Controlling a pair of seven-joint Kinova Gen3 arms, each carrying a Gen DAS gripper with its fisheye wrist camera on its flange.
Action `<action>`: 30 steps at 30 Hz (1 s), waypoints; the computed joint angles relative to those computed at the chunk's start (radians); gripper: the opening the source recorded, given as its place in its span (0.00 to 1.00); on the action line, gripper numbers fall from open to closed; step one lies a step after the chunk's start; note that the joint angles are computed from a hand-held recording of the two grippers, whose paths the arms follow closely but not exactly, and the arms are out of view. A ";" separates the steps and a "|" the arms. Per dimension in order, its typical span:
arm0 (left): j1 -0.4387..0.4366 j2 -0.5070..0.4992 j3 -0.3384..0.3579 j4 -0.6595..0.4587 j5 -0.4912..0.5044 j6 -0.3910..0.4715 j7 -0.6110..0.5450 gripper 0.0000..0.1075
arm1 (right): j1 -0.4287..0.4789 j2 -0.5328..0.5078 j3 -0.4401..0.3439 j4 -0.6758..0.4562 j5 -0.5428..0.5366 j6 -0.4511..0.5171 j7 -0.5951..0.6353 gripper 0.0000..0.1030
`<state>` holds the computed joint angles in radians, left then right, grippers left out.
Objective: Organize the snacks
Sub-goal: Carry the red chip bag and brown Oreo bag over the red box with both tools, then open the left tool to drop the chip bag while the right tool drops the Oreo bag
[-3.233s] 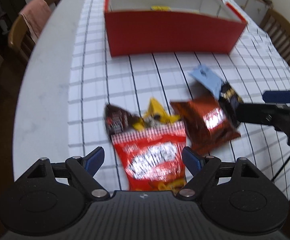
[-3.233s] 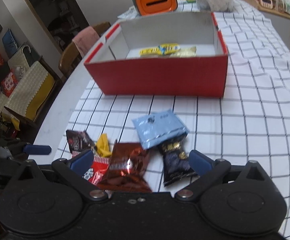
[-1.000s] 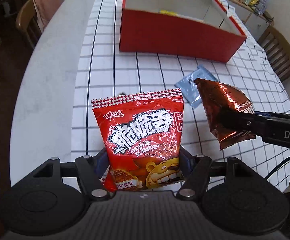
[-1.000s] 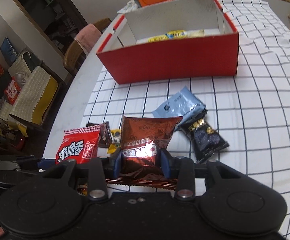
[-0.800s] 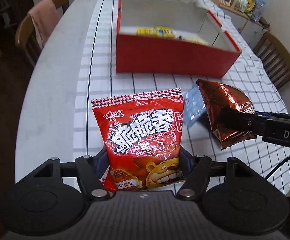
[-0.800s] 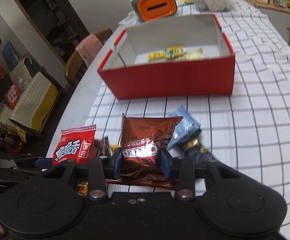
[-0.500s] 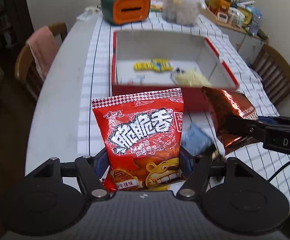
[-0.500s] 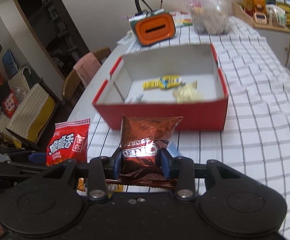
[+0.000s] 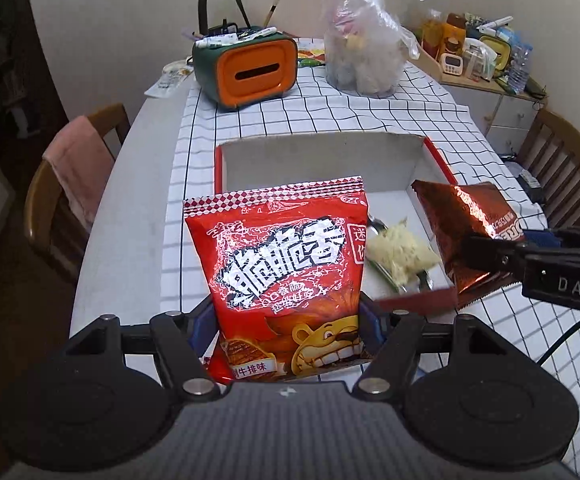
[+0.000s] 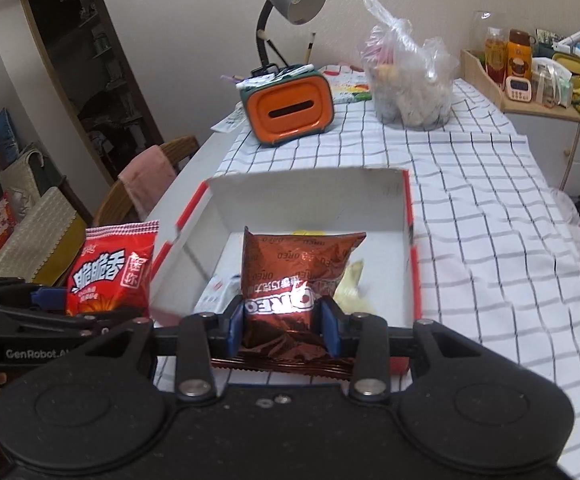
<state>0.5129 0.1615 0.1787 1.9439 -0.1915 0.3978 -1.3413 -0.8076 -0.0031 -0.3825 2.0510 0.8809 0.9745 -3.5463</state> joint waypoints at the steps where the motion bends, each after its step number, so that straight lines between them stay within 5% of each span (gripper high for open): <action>1: 0.012 0.015 -0.008 -0.016 -0.020 0.004 0.015 0.65 | 0.011 0.000 0.012 0.003 0.000 -0.015 0.019 0.37; 15: 0.109 0.231 -0.078 -0.241 -0.089 0.109 0.092 0.65 | 0.182 0.079 0.148 0.003 -0.063 -0.240 0.297 0.37; 30: 0.157 0.385 -0.092 -0.405 -0.081 0.258 0.066 0.65 | 0.233 0.177 0.258 -0.035 -0.239 -0.376 0.604 0.38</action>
<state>0.6697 0.5464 0.0870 1.5393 -0.2724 0.6558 -1.2750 -0.5742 0.1738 -0.1243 2.0157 0.6423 0.5984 -2.9423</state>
